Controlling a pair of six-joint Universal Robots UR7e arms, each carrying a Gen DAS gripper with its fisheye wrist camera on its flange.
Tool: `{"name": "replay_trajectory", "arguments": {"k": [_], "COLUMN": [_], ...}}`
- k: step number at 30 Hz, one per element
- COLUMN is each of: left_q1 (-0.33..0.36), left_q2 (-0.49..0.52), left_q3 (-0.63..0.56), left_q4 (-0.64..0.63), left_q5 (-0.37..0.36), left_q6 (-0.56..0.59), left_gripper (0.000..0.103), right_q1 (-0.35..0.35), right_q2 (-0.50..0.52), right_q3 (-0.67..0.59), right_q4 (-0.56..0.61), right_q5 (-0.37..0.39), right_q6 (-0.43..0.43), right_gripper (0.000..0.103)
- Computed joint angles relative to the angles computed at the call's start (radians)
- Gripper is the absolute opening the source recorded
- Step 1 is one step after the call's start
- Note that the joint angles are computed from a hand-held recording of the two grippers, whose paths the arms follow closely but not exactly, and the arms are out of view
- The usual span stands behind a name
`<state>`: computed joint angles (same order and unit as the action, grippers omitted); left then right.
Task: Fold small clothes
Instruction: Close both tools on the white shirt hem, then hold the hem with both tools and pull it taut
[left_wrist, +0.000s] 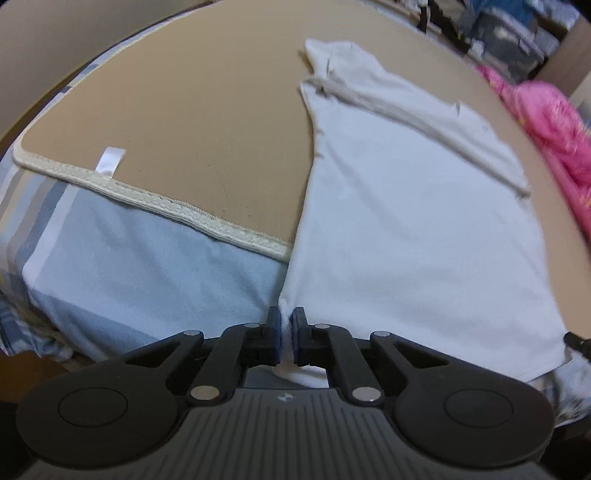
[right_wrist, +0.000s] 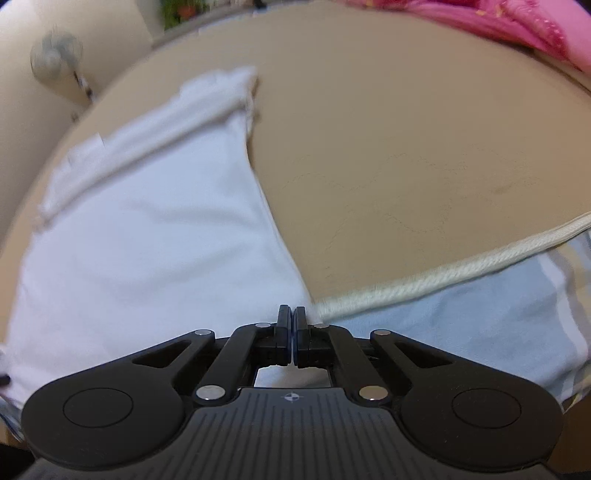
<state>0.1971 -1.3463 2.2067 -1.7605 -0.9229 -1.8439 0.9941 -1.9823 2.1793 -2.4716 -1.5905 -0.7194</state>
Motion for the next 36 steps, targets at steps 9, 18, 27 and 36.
{"name": "replay_trajectory", "arguments": {"k": [9,18,27,36], "left_q1": [0.043,0.043,0.049,0.043], "left_q2": [0.008,0.009,0.038,0.058], "left_q3": [0.012,0.012,-0.01,-0.022], "left_q4": [-0.042,-0.032,-0.017,0.012], "left_q5": [-0.066,-0.054,-0.053,-0.045], "left_q6": [-0.047,-0.062,-0.032,-0.019], "left_gripper": [0.028,0.03,0.03,0.027], "right_q1": [-0.035,0.01,0.018,0.011], "right_q2": [0.024,0.041,0.059,0.043], "right_q3": [-0.049,-0.018,-0.02,0.01], "right_q4": [0.122,0.03,0.008,-0.017], "right_q5": [-0.011,-0.08,-0.112,-0.086], "right_q6": [0.06,-0.024,-0.031,-0.099], "right_gripper": [0.016,0.021,0.043,0.007]}}
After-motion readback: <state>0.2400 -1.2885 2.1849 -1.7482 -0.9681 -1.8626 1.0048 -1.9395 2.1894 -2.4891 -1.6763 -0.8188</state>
